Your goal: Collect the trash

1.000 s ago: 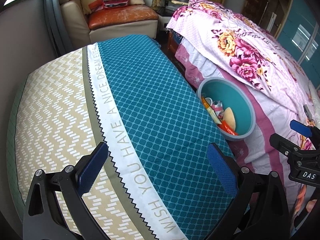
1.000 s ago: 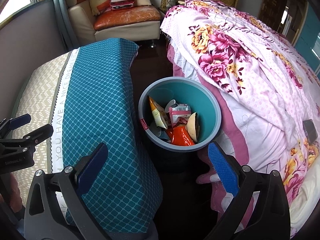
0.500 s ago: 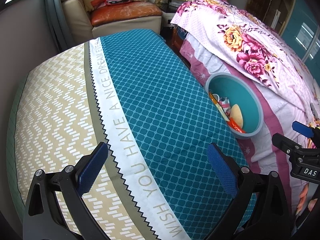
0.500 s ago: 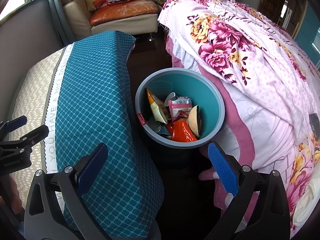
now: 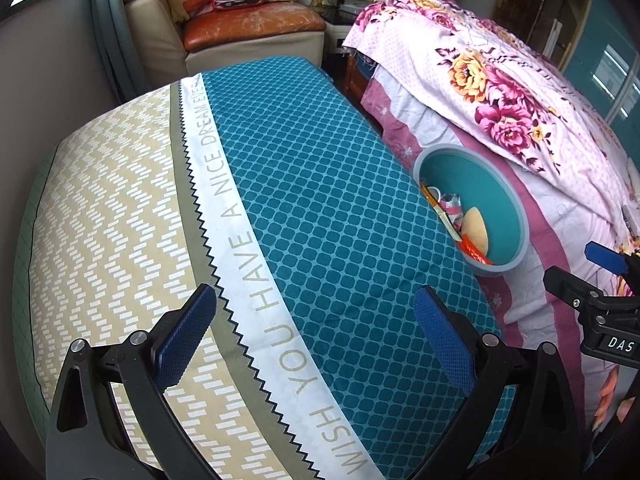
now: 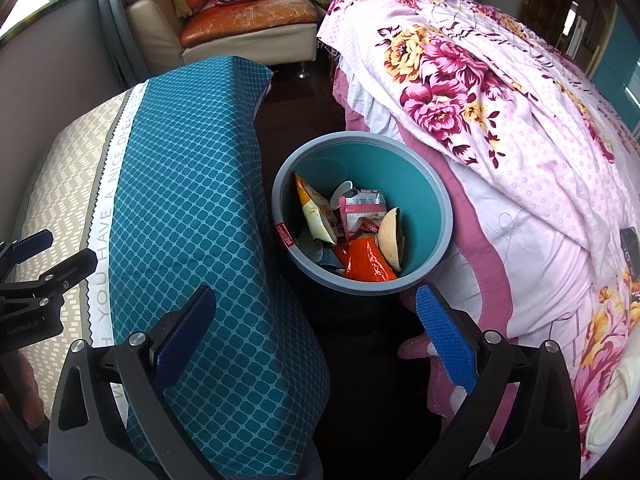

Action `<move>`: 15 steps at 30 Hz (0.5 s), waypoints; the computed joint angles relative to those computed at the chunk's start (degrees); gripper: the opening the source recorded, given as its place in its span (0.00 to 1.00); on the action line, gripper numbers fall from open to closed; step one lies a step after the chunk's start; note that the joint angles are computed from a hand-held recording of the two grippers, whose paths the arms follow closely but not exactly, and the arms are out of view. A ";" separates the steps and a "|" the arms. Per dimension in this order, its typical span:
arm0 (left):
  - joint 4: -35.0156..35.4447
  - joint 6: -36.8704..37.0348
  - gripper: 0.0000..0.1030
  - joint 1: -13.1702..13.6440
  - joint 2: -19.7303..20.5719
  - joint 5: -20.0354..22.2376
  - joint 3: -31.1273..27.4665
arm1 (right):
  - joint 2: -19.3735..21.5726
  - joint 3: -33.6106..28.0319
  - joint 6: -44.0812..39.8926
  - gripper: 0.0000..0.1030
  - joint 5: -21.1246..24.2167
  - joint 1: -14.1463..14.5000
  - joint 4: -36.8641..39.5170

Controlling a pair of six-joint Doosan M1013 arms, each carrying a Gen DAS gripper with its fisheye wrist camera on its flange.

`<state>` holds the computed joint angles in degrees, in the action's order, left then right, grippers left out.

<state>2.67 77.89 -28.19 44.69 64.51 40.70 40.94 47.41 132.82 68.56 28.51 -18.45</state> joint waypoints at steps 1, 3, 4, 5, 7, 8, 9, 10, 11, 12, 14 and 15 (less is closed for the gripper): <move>0.10 -0.08 0.96 -0.01 -0.05 -0.10 0.09 | -0.01 -0.05 0.01 0.93 0.06 0.01 -0.05; 0.11 -0.16 0.96 0.01 -0.32 -0.45 0.50 | -0.06 -0.08 0.08 0.93 0.10 0.04 -0.24; 0.15 -0.20 0.96 0.01 -0.42 -0.60 0.67 | -0.08 -0.11 0.11 0.93 0.15 0.07 -0.40; 0.17 -0.25 0.96 0.00 -0.51 -0.62 0.75 | -0.09 -0.16 0.12 0.93 0.25 0.10 -0.56; -0.14 -0.13 0.96 0.03 -0.65 -0.71 0.85 | -0.15 -0.24 0.18 0.93 0.39 0.16 -0.80; -0.16 -0.14 0.96 -0.01 -0.75 -0.78 0.96 | -0.21 -0.25 0.25 0.93 0.45 0.21 -0.94; -0.17 -0.07 0.96 -0.01 -0.83 -0.92 1.06 | -0.24 -0.30 0.24 0.93 0.49 0.22 -1.00; -0.21 0.00 0.96 -0.02 -0.98 -1.18 1.29 | -0.29 -0.28 0.26 0.93 0.52 0.24 -1.15; -0.28 0.03 0.96 -0.05 -0.99 -1.21 1.26 | -0.34 -0.28 0.28 0.93 0.58 0.28 -1.31; -0.41 0.17 0.96 -0.04 -1.11 -1.37 1.42 | -0.36 -0.28 0.31 0.93 0.62 0.31 -1.41; -0.18 0.09 0.96 -0.10 -1.26 -1.50 1.61 | -0.43 -0.33 0.35 0.93 0.75 0.38 -1.62; -0.21 0.04 0.96 -0.10 -1.22 -1.46 1.53 | -0.42 -0.40 0.32 0.93 0.83 0.41 -1.68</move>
<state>2.46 77.93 -28.30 43.47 63.05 42.23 40.52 47.01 133.14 69.39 28.92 -20.13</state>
